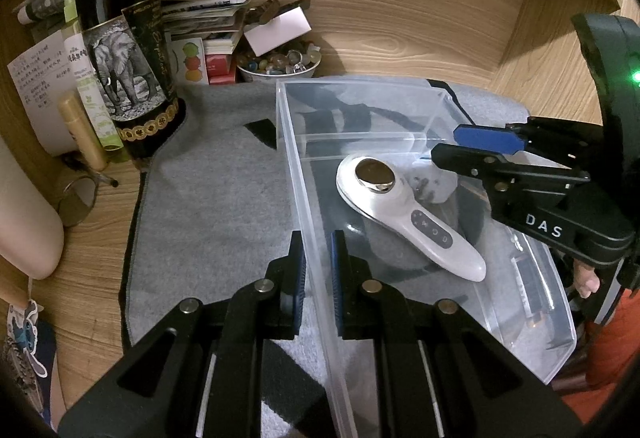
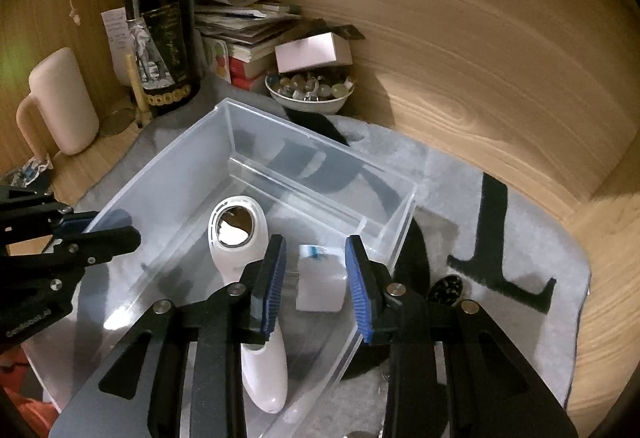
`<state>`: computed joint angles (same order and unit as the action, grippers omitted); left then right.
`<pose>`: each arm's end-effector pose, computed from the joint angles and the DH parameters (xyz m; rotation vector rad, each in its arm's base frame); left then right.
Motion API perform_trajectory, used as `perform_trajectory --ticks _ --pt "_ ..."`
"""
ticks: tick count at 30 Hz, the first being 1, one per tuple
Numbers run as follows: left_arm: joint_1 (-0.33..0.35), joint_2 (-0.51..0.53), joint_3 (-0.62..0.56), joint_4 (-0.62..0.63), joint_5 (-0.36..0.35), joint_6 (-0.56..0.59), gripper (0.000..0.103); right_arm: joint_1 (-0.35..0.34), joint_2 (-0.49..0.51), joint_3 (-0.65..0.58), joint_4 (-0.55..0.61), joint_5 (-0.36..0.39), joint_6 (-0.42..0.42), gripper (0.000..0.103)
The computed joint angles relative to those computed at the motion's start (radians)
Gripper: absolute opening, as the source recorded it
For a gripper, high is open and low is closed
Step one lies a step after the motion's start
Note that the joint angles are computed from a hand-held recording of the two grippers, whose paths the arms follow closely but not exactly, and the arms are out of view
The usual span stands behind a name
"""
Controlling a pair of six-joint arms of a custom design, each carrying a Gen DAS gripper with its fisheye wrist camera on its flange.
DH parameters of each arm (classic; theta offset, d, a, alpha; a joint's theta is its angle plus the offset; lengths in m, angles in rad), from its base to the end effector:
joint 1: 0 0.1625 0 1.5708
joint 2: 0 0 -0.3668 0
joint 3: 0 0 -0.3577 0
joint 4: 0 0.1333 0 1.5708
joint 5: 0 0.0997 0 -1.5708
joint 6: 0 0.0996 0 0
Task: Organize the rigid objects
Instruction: 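Carry the white adapter into the box and release it beside the device, then grasp the black cone-shaped metal piece with the right gripper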
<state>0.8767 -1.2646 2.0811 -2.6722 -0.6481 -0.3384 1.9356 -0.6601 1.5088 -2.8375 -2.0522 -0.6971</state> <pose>-0.1359 -0.4959 0.2219 0.2486 2.3218 -0.8621 0.3145 -0.5790 0.0788 1.1855 -2.2830 0.4331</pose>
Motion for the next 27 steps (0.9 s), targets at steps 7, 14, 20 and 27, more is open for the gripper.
perform_trajectory --ticks 7,14,20,27 --pt "0.0 0.0 0.0 0.0 0.0 -0.001 0.011 0.008 -0.035 0.037 -0.046 0.029 -0.012 0.042" --pt "0.0 0.001 0.001 -0.004 0.0 0.0 0.011 0.004 -0.095 0.096 -0.188 0.042 -0.033 0.072" --pt "0.002 0.002 0.0 -0.011 -0.003 0.007 0.011 -0.025 -0.128 0.095 -0.234 -0.008 -0.007 0.074" --pt "0.002 0.0 0.003 -0.012 -0.004 0.009 0.011 -0.079 -0.107 0.055 -0.215 -0.093 0.031 0.074"
